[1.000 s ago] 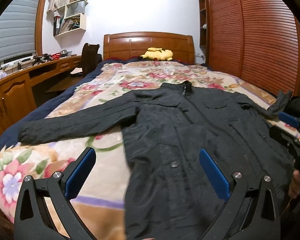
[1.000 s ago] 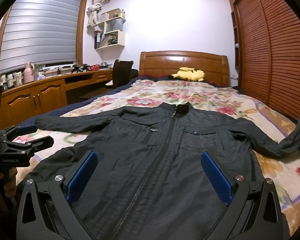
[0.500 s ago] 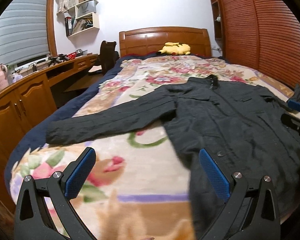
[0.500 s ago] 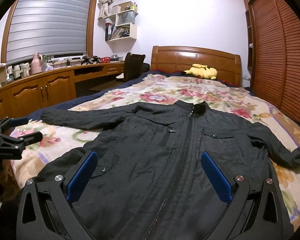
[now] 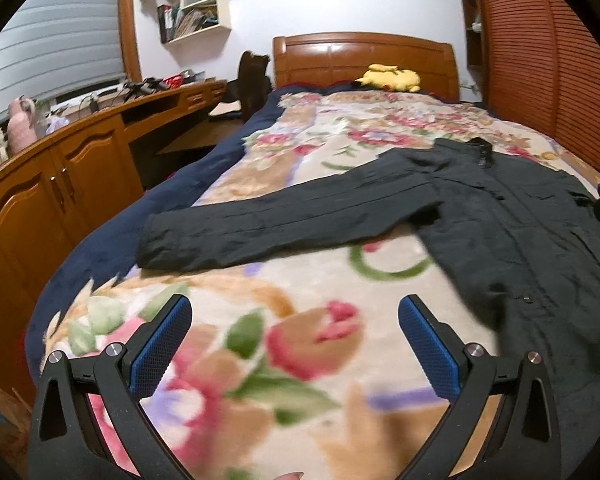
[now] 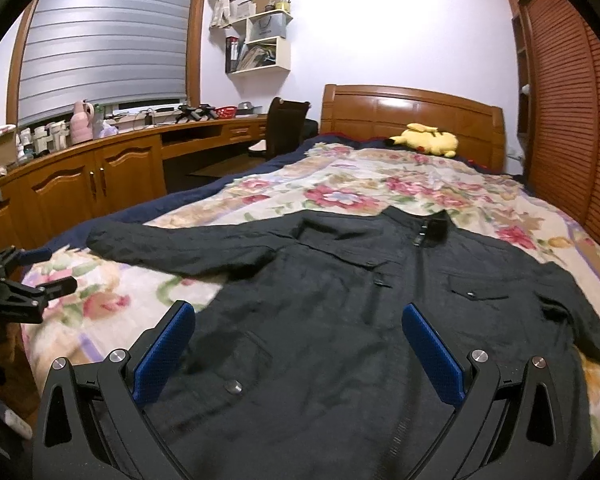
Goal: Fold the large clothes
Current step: 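Move the left tool to the black jacket's sleeve cuff and grasp it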
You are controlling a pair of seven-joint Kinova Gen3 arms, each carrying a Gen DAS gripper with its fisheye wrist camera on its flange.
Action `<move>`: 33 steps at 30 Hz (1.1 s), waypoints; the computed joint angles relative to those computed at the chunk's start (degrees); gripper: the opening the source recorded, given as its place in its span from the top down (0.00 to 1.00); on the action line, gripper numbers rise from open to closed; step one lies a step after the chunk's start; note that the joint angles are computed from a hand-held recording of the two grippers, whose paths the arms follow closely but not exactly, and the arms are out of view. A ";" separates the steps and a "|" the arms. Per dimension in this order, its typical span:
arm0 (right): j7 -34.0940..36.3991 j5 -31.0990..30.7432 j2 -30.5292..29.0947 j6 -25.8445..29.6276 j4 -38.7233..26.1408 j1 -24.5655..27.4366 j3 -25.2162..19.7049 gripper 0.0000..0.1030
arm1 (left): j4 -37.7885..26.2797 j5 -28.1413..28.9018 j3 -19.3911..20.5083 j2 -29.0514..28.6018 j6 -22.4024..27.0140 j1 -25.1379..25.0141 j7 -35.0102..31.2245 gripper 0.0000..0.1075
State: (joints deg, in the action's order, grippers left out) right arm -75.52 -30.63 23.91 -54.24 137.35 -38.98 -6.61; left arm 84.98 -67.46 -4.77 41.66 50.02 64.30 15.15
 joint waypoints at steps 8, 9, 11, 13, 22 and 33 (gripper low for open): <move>2.38 3.80 1.57 6.97 -4.31 1.57 1.06 0.00 | 5.47 0.24 0.26 -3.28 -7.43 -5.87 0.41 0.04; 3.09 3.57 1.69 7.78 -4.80 1.37 1.33 0.00 | 5.73 0.40 0.07 -3.52 -7.63 -6.19 0.11 0.04; 3.37 4.44 1.75 9.03 -5.13 1.86 1.45 0.00 | 6.01 1.17 -0.17 -4.17 -7.78 -7.42 -1.06 0.06; 3.08 5.93 1.66 10.50 -5.49 2.83 1.43 0.00 | 6.45 1.84 -0.42 -4.83 -8.70 -8.80 -1.60 0.09; 6.83 2.57 1.42 14.98 -8.09 0.21 3.33 0.00 | 7.81 7.87 -2.24 -5.10 -14.52 -15.54 -3.15 0.19; 9.28 -1.11 1.50 19.09 -10.35 -1.33 4.42 0.00 | 6.26 16.96 -6.18 -3.63 -19.22 -18.76 -8.82 0.21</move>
